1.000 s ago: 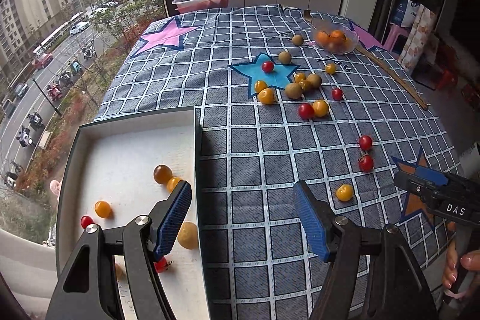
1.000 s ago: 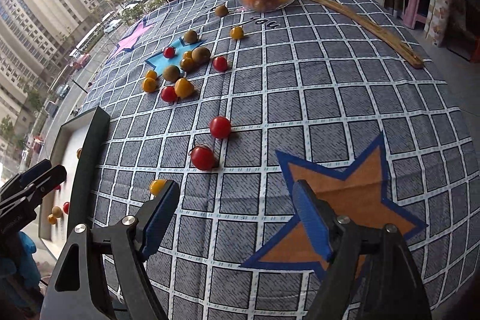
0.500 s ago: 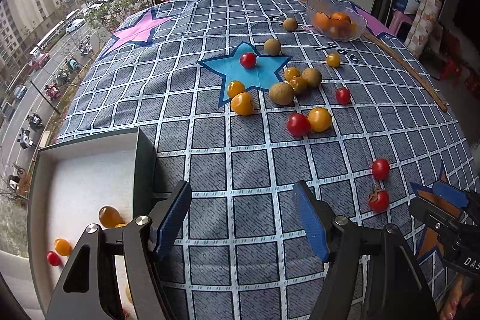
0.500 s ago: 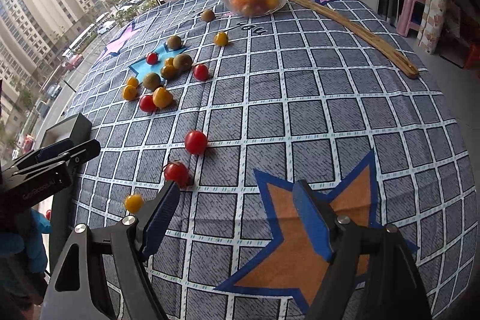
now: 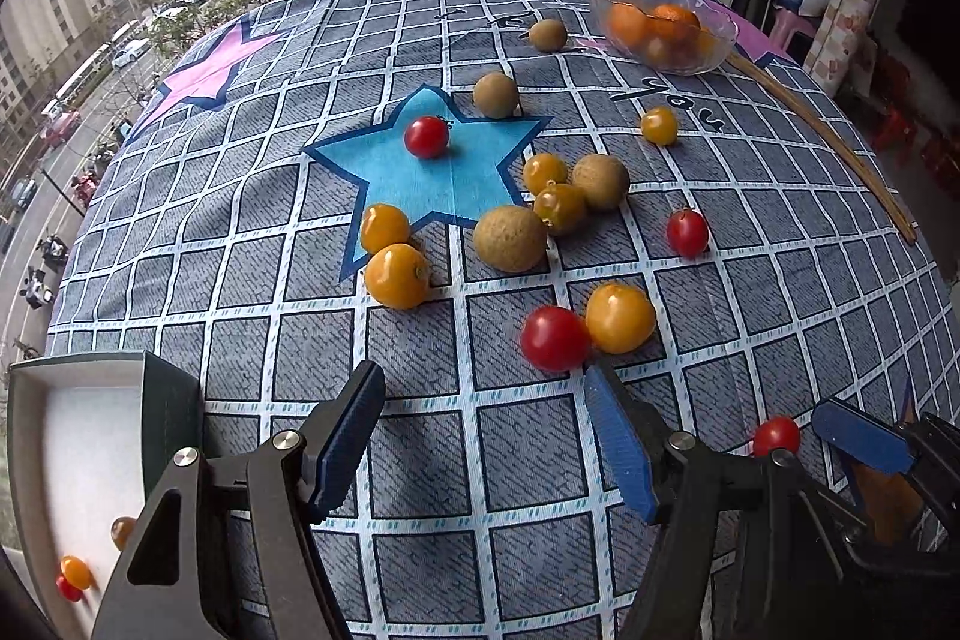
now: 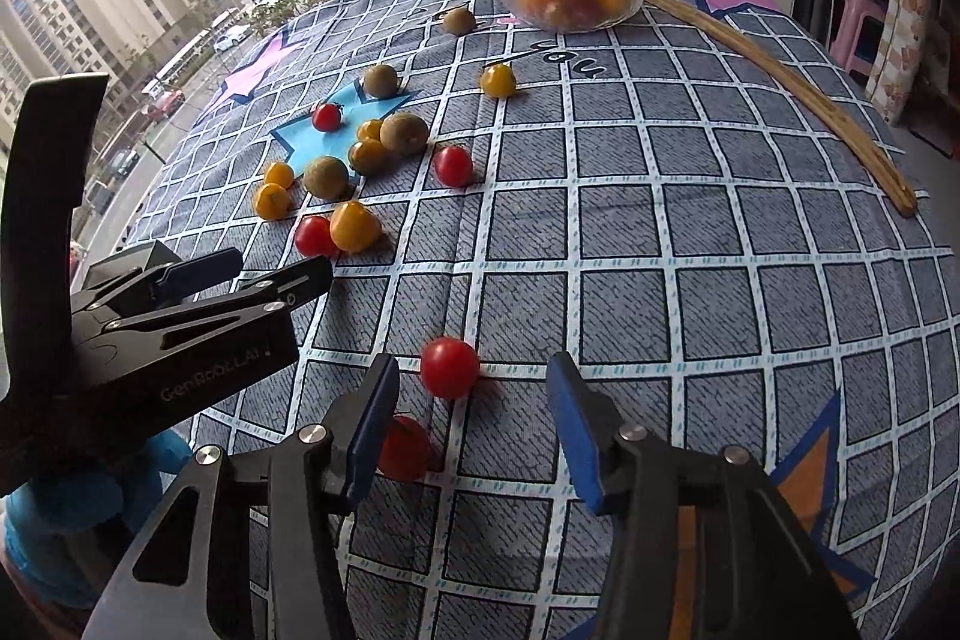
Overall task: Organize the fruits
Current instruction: 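Grasp a red cherry tomato with the right gripper while the left grasps another red one, then carry both red tomatoes over the white tray and open both grippers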
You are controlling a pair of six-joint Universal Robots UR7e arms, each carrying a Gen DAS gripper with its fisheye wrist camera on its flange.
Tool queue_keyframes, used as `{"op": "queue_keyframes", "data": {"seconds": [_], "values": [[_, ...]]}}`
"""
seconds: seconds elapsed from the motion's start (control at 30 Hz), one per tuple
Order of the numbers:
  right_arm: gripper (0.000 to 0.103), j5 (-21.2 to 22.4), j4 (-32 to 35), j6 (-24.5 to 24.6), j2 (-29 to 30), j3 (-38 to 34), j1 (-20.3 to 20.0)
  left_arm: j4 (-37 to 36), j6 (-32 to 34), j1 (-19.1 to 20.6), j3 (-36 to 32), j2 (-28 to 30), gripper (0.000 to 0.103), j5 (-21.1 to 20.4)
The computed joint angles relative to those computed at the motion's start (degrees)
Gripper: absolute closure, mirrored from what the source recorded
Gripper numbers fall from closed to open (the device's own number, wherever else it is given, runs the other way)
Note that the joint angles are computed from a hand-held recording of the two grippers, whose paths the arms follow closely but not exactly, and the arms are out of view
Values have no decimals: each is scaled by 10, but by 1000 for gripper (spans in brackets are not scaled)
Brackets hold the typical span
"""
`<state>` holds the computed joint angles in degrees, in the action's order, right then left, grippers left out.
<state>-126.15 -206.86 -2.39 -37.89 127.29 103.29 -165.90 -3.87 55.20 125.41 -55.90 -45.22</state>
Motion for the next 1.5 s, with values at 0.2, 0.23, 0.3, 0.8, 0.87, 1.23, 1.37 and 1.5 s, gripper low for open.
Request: {"op": "queue_keyframes", "data": {"seconds": [0.2, 0.23, 0.3, 0.8, 0.87, 1.23, 1.37, 1.5], "values": [[53, -34, -7, -33, 18, -12, 13, -13, 18, 0, -13, 15, 50, -7], [55, -38, -7, -37, 20, -14, 14, -17, 23, 0, -14, 16, 53, -11], [71, -39, -6, -42, 22, -16, 15, -18, 26, -2, -14, 17, 64, -16], [81, 35, -26, 4, -22, 45, 4, -14, 3, -24, 56, -59, 78, -48], [81, 40, -30, 11, -26, 54, 7, -12, -4, -35, 77, -83, 78, -47], [81, 38, -51, 53, -41, 104, 27, 39, -59, -94, 192, -241, 78, -30], [81, 45, -67, 69, -37, 121, 32, 78, -90, -106, 222, -301, 78, -29], [81, 53, -94, 80, -24, 137, 36, 122, -121, -123, 246, -349, 78, -17]]}}
